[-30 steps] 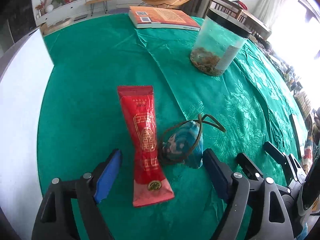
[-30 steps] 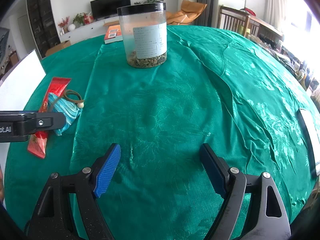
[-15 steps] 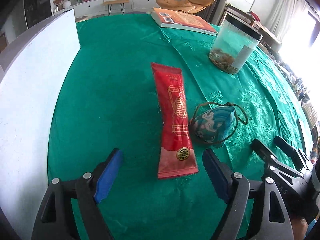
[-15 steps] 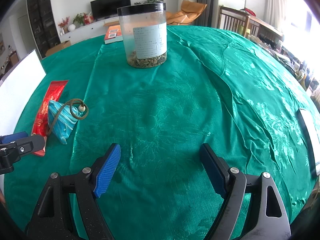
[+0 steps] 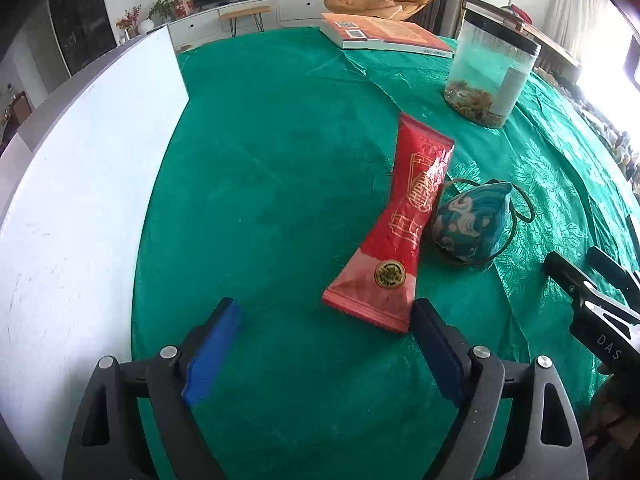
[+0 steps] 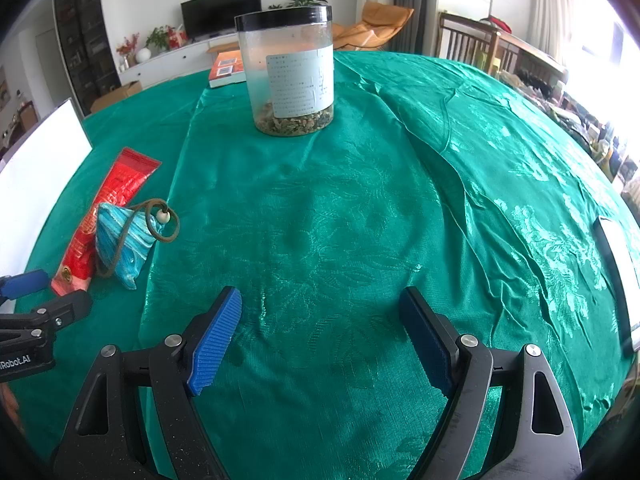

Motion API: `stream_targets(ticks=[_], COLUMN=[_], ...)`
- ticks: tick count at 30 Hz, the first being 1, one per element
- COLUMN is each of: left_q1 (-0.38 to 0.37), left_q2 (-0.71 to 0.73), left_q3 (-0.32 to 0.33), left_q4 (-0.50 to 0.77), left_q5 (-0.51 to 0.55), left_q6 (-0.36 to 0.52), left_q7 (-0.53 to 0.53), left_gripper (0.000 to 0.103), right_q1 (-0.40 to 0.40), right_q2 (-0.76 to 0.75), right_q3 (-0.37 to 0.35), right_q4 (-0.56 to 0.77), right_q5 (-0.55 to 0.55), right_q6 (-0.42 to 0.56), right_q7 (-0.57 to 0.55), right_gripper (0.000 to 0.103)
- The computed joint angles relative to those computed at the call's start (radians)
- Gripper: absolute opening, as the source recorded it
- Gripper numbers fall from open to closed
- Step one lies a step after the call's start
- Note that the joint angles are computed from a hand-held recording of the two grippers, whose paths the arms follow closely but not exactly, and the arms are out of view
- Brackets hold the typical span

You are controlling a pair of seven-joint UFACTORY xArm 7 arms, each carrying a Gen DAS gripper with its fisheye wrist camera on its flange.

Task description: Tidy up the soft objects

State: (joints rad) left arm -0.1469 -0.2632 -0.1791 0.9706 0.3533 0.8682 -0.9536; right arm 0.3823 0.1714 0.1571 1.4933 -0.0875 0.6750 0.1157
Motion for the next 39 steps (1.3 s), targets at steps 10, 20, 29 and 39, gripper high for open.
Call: stream_targets(ticks=[10,20,29,39], left_q1=[0.022,0.004,0.036,0.039], left_q2=[0.064,-0.013,-0.061,-0.047], left_q3=[0.000,0.000,-0.029,-0.034], left_q4=[0.047,-0.024,-0.075,-0.089], left_q5=[0.040,0.110,0.095,0.154], left_q6=[-0.069,-0.054,-0.042,-0.061], left_q7=[0.015,-0.071,-0.072,-0.127], left_gripper=[0.081,0.029,0.084,0.103], right_q1=[0.000,0.001,0.001,0.001], right_q2=[-0.001,0.000,0.000,0.000], right_q3=[0.000,-0.001,0.000,-0.001], right_q4=[-0.001,-0.001,-0.001,-0.002], right_q5=[0.001,-0.001,-0.001,-0.003], right_q6=[-0.001,-0.001,-0.002,-0.003], right_q7=[0.000,0.002,0.002,0.004], right_gripper=[0.084,0.084,0.084,0.084])
